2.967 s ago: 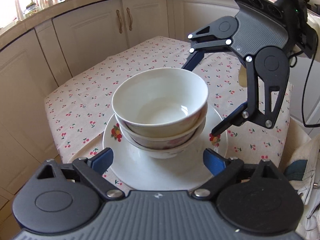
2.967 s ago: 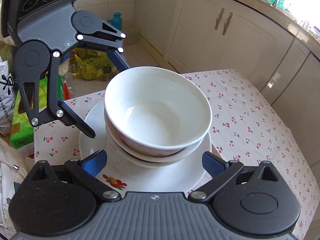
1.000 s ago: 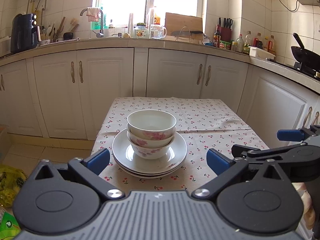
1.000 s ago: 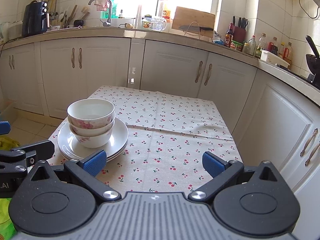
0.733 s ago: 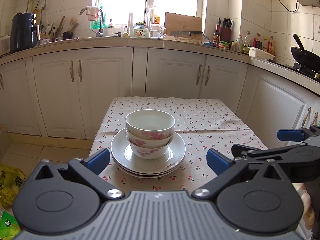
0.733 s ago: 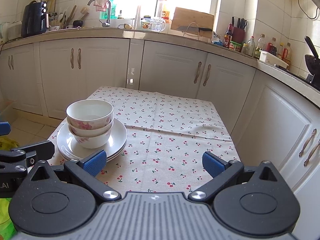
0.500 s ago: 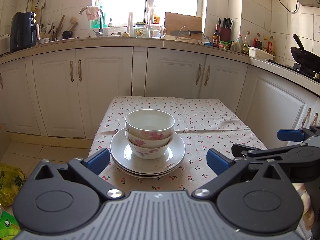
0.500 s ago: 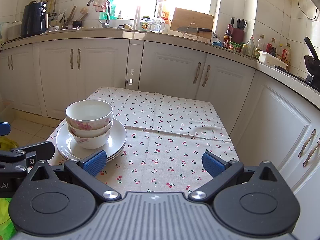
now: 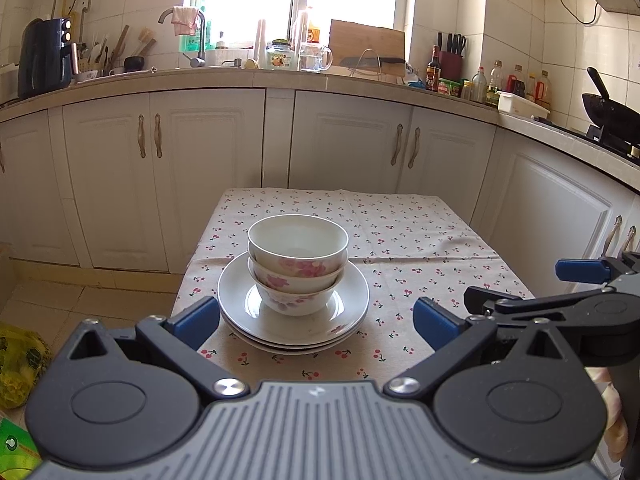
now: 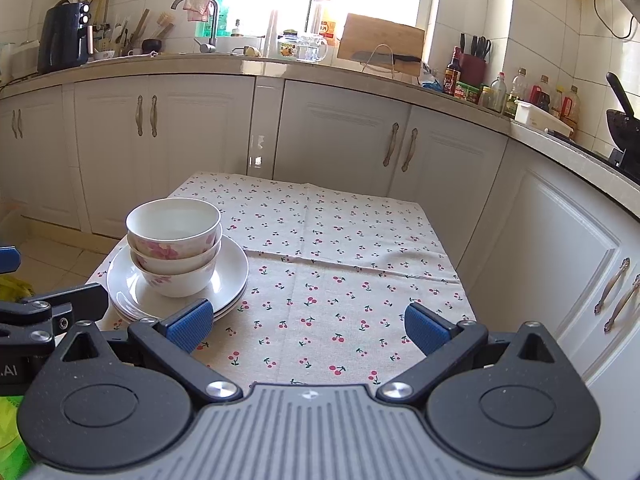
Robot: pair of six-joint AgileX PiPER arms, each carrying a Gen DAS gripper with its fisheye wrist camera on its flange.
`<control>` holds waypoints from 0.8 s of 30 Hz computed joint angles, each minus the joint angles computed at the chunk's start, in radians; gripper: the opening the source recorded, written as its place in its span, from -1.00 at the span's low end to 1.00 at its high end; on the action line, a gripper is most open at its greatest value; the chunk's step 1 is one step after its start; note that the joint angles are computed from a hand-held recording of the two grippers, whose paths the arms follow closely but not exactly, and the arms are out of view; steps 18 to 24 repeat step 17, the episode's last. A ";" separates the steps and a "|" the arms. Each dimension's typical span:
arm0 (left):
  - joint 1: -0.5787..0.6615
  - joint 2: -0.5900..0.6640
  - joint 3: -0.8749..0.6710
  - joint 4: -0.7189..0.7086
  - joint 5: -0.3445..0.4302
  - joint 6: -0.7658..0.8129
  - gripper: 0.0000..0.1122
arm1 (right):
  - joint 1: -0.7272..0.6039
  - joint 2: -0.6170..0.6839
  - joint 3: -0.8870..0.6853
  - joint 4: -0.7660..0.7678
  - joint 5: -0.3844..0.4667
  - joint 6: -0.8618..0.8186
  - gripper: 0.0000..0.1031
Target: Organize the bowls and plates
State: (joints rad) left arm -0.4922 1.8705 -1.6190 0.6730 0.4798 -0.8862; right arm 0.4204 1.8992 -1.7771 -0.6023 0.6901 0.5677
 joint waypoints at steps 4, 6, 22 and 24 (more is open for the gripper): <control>0.000 0.001 -0.001 0.000 0.000 0.000 0.82 | 0.000 0.003 -0.004 -0.004 0.001 0.001 1.00; 0.000 0.002 -0.001 0.002 -0.001 -0.004 0.82 | 0.001 0.003 -0.004 -0.008 0.000 0.005 1.00; 0.002 0.008 -0.012 -0.006 0.007 0.004 0.82 | 0.003 0.012 -0.021 -0.003 0.010 -0.006 1.00; 0.002 0.008 -0.012 -0.006 0.007 0.004 0.82 | 0.003 0.012 -0.021 -0.003 0.010 -0.006 1.00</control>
